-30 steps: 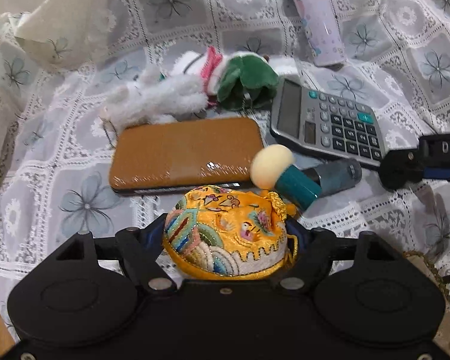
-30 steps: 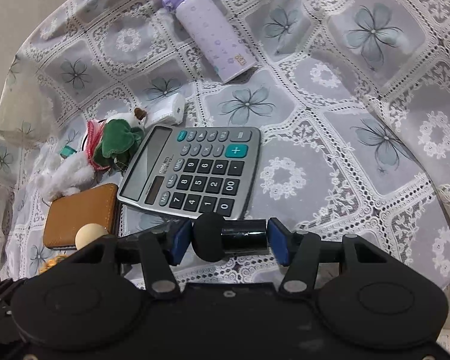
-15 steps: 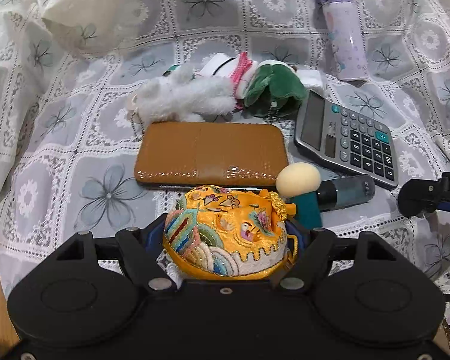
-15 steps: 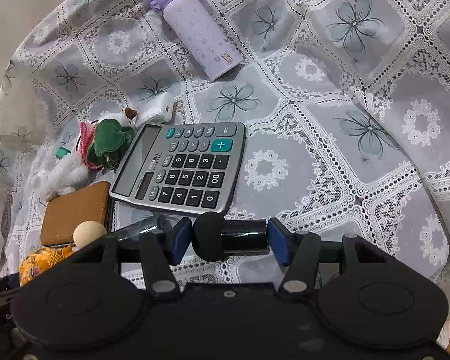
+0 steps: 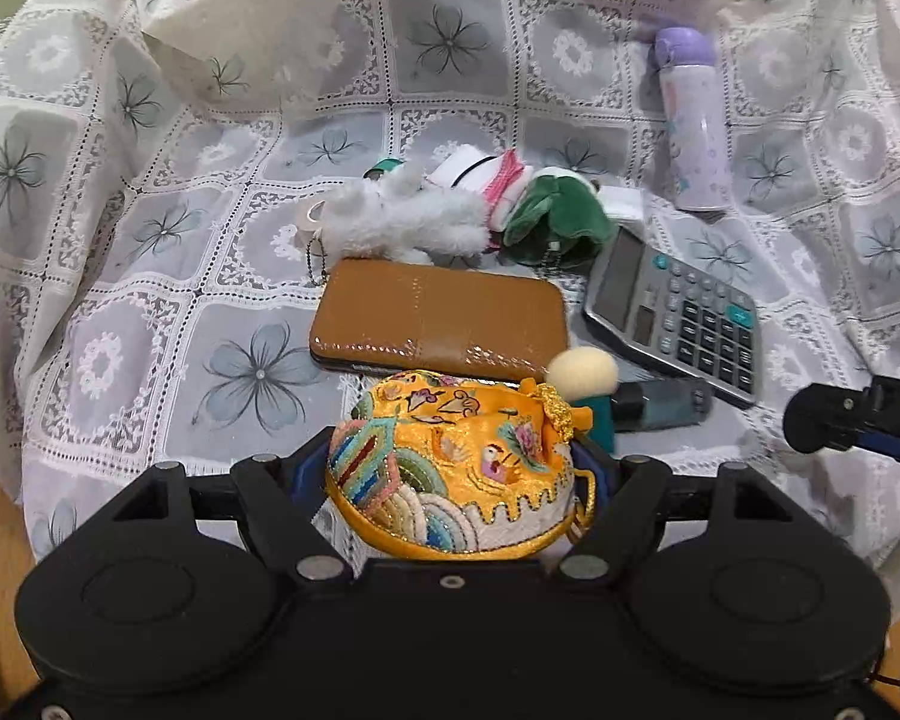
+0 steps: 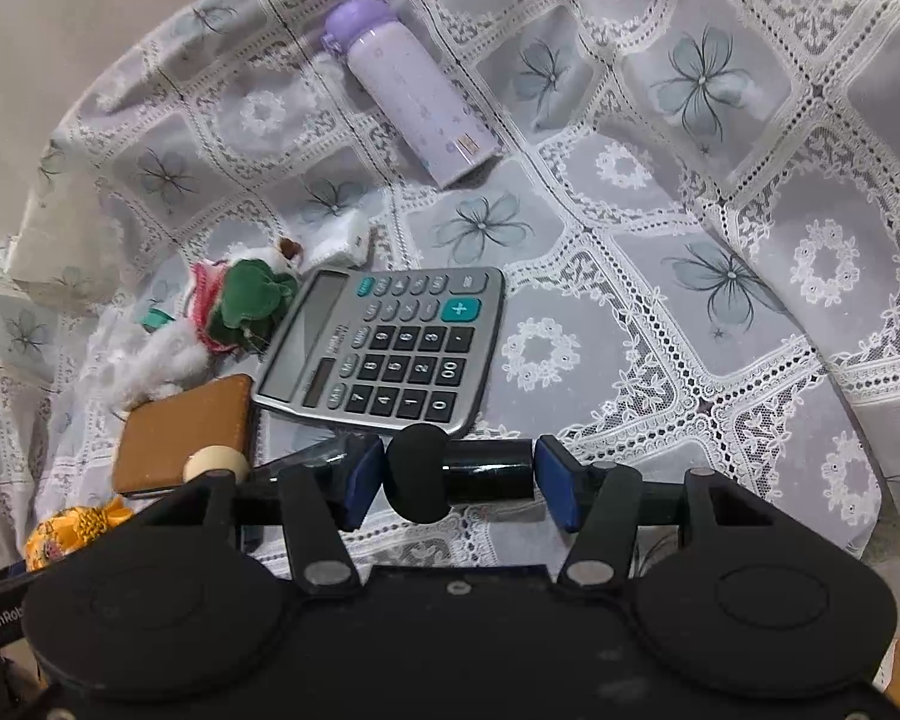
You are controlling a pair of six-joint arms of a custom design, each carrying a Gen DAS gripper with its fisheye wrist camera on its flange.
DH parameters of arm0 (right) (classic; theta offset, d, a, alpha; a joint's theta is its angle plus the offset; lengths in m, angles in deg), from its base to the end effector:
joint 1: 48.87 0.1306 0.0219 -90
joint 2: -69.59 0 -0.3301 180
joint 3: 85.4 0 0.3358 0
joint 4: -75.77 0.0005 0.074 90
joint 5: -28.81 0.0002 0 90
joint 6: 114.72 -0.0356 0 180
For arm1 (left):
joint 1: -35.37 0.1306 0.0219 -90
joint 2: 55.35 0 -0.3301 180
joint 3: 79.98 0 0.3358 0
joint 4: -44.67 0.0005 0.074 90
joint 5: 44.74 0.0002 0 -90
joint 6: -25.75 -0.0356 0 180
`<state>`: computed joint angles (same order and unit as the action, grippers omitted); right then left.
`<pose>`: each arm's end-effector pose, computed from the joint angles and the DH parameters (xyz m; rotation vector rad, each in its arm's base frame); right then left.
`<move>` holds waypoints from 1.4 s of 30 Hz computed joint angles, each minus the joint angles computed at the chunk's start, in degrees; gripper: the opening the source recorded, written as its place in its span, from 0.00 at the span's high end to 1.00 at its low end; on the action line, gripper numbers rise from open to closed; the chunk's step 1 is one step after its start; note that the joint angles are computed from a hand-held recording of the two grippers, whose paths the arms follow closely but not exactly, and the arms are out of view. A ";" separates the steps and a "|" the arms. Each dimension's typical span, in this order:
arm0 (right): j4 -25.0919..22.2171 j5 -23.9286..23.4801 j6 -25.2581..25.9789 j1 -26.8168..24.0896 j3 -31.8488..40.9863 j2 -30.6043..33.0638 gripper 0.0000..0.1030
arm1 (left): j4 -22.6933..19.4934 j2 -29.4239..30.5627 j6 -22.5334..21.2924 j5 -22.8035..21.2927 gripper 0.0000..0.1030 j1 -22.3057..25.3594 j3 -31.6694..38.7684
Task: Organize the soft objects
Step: 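Lift the orange pouch with the left tool and carry it over the basket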
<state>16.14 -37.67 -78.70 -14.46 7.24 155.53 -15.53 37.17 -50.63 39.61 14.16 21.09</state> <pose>0.3351 0.2117 0.4138 0.5719 2.3321 0.2023 0.4078 -0.1550 0.4244 0.1212 2.4685 -0.1408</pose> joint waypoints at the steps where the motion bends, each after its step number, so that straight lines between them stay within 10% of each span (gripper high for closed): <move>1: 0.01 0.33 0.02 0.40 -0.09 -0.46 0.47 | -0.18 -0.66 0.23 -0.02 0.30 -0.26 -0.40; 24: -6.86 17.32 -11.63 23.12 -7.02 -16.24 0.46 | -6.09 -16.82 9.34 -6.63 0.30 -12.54 -11.11; 42: -15.32 32.09 -18.16 42.19 -2.79 -14.16 0.46 | -8.06 -23.03 17.94 -12.83 0.30 -18.70 -16.92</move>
<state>0.81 -5.58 -96.87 27.72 4.45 141.38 -23.58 14.13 -32.69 26.78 -4.54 4.18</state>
